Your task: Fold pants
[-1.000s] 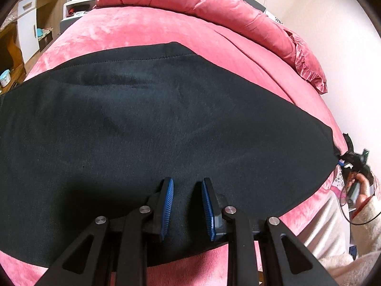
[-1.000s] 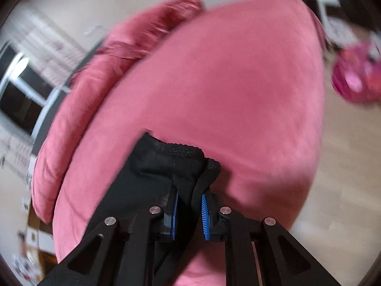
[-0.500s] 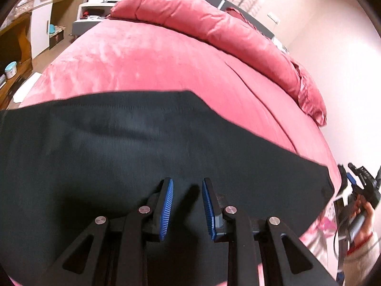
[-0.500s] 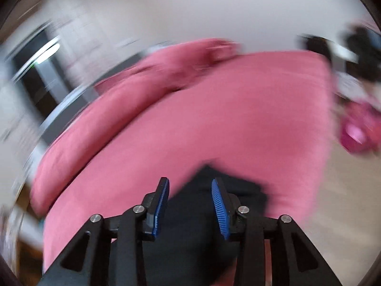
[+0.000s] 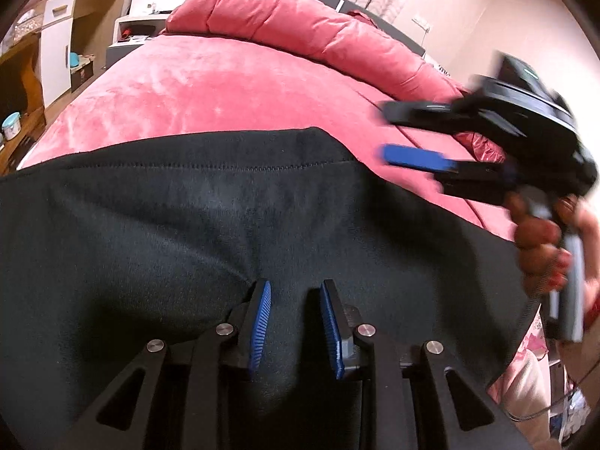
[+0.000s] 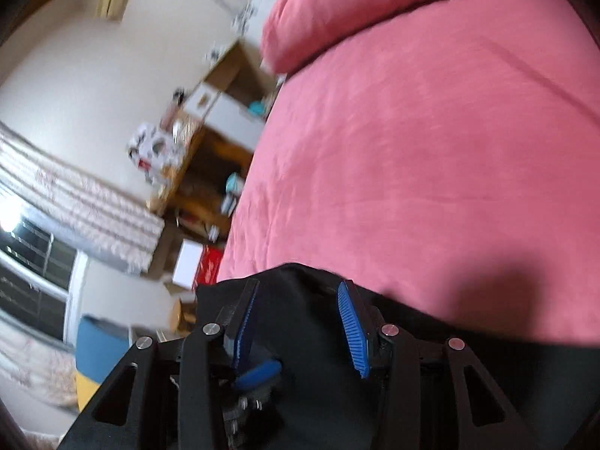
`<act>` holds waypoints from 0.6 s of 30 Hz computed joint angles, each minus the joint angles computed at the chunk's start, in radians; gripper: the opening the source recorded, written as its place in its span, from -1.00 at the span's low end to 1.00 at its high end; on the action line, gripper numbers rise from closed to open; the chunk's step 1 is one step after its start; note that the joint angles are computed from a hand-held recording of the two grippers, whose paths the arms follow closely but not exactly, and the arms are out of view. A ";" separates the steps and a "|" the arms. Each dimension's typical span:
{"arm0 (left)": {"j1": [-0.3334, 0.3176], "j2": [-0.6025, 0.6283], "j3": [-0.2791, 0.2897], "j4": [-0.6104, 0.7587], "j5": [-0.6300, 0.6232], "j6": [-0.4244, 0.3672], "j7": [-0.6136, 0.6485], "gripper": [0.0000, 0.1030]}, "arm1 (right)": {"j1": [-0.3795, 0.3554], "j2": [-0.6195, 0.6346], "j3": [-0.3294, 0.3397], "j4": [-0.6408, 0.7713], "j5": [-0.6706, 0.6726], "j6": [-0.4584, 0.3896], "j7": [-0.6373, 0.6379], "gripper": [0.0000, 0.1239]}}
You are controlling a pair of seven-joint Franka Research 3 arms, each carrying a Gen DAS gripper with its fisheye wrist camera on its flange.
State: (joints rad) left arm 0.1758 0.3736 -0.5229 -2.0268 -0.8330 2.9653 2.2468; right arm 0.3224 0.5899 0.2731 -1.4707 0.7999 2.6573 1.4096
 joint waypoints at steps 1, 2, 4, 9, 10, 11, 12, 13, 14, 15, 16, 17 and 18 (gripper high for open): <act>0.024 0.001 -0.028 -0.009 -0.036 0.013 0.036 -0.47 | 0.016 0.043 -0.019 0.069 -0.049 -0.062 0.028 -0.29; 0.044 0.005 -0.053 -0.013 -0.071 0.027 0.073 -0.47 | 0.027 0.096 -0.025 0.153 -0.092 -0.137 0.036 -0.29; 0.085 0.010 -0.110 -0.031 -0.152 0.070 0.168 -0.47 | 0.006 0.177 0.013 0.269 -0.126 -0.255 0.018 -0.31; 0.139 0.032 -0.214 -0.061 -0.194 0.203 0.292 -0.47 | 0.113 0.274 -0.095 0.394 -0.213 -0.206 0.147 -0.87; 0.157 0.041 -0.233 -0.057 -0.188 0.205 0.292 -0.47 | 0.127 0.293 -0.112 0.413 -0.241 -0.188 0.221 -0.87; 0.187 0.055 -0.261 -0.054 -0.188 0.203 0.300 -0.47 | 0.115 0.309 -0.095 0.411 -0.213 -0.138 0.254 -0.90; 0.225 0.066 -0.299 -0.055 -0.194 0.204 0.313 -0.47 | 0.094 0.317 -0.066 0.389 -0.174 -0.075 0.277 -0.92; 0.264 0.080 -0.337 -0.056 -0.199 0.202 0.325 -0.47 | 0.077 0.329 -0.037 0.374 -0.139 -0.024 0.290 -0.92; 0.292 0.090 -0.363 -0.058 -0.198 0.203 0.330 -0.47 | 0.062 0.336 -0.011 0.363 -0.121 0.003 0.279 -0.93; 0.308 0.100 -0.379 -0.057 -0.191 0.204 0.329 -0.47 | 0.061 0.338 -0.004 0.359 -0.125 0.020 0.267 -0.93; 0.319 0.106 -0.391 -0.059 -0.181 0.211 0.326 -0.47 | 0.070 0.331 -0.010 0.349 -0.148 0.035 0.249 -0.94; 0.327 0.112 -0.401 -0.062 -0.169 0.223 0.324 -0.47 | 0.074 0.308 -0.012 0.319 -0.160 0.049 0.238 -0.94; 0.331 0.118 -0.407 -0.064 -0.155 0.233 0.319 -0.47 | 0.064 0.313 0.006 0.323 -0.186 0.057 0.252 -0.94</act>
State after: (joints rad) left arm 0.5071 0.4917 -0.9295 -2.0910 -0.9884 3.1981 2.5659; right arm 0.3867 0.9027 0.2790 -1.1478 0.6141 2.7147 1.6611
